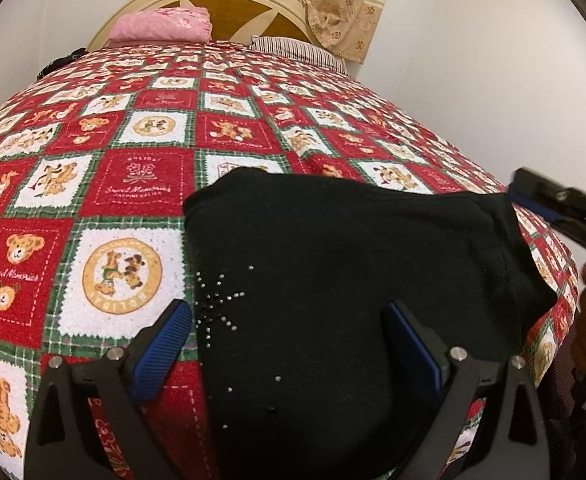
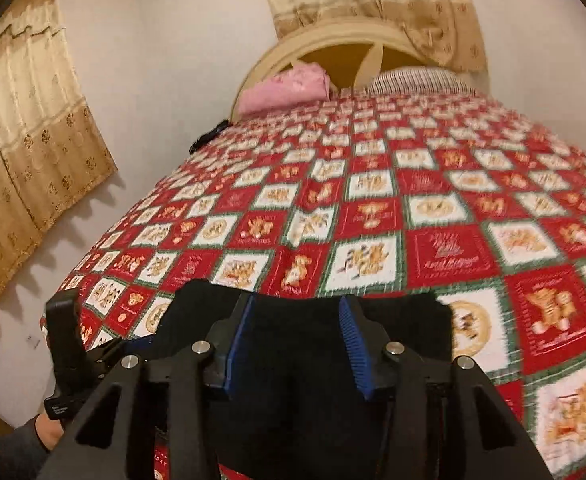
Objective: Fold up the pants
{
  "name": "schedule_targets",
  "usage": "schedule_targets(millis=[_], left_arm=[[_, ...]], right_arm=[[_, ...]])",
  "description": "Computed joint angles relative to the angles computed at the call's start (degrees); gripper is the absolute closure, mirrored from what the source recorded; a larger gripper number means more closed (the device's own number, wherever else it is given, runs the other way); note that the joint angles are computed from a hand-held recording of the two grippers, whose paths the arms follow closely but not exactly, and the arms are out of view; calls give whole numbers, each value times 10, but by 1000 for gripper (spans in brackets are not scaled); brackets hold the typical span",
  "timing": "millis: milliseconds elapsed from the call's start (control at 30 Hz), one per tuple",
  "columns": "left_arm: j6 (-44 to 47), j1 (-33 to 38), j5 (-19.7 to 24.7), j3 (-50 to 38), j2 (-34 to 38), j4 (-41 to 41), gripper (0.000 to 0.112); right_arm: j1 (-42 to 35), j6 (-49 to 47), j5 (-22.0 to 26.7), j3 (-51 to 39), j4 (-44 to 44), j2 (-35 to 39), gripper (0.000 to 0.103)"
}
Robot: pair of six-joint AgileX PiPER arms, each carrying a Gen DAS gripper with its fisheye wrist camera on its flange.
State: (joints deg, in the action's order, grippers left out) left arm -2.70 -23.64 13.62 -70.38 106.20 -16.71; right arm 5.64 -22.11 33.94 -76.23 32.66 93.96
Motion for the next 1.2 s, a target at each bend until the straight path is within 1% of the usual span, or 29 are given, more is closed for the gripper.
schedule_targets(millis=[33, 67, 100, 133, 167, 200, 233, 400, 500, 533, 633, 767, 833, 867, 900, 1000, 1033, 1067, 1100, 1167, 1200], left_arm=[[0, 0, 0, -1, 1, -1, 13], [7, 1, 0, -1, 1, -8, 12], [23, 3, -1, -1, 2, -23, 12], [31, 3, -1, 0, 2, -32, 11], [37, 4, -1, -1, 3, -38, 11], [37, 4, -1, -2, 3, -37, 11], [33, 4, 0, -2, 3, -32, 11], [30, 2, -1, -3, 3, -32, 11], [24, 2, 1, -3, 2, -23, 11], [22, 2, 1, -3, 1, -20, 11], [32, 3, 1, 2, -2, -31, 11], [63, 5, -5, 16, -11, -60, 11], [70, 3, -9, 25, -16, -65, 11], [76, 3, -11, 29, -20, -69, 11], [89, 4, -14, 36, -23, -79, 11], [149, 6, -28, 58, -33, -133, 11], [148, 4, -32, 63, -35, -131, 11], [134, 1, -37, 71, -40, -114, 11], [98, -4, -38, 72, -41, -74, 11], [45, -12, -37, 75, -42, -8, 10], [37, -13, -36, 76, -42, 5, 9]], right_arm=[[-2, 35, -5, -3, -35, 12, 57], [-7, 53, -5, -2, -48, 19, 57], [-20, 50, 7, -3, -38, 27, 57], [-37, 24, 24, -6, -4, 39, 57], [-54, -24, 30, 1, 45, 43, 57], [-62, -56, 31, 9, 71, 42, 57], [-64, -66, 31, 12, 76, 39, 57], [-41, -36, 2, 50, 10, -3, 57], [-21, -27, -33, 85, -45, -23, 57], [-19, -25, -37, 90, -56, -27, 57], [-19, -23, -40, 98, -71, -33, 57], [-11, -11, -42, 98, -113, -33, 57], [0, 30, -21, 78, -160, -32, 57], [8, 58, 1, 59, -187, -32, 57], [12, 67, 20, 43, -190, -33, 57], [16, 25, 65, -8, -133, -27, 57], [22, 12, 87, -39, -113, -12, 57], [26, 5, 105, -60, -99, 2, 57], [31, -2, 126, -88, -83, 21, 57], [52, -7, 151, -144, -67, 64, 57], [64, -4, 159, -169, -69, 84, 57]])
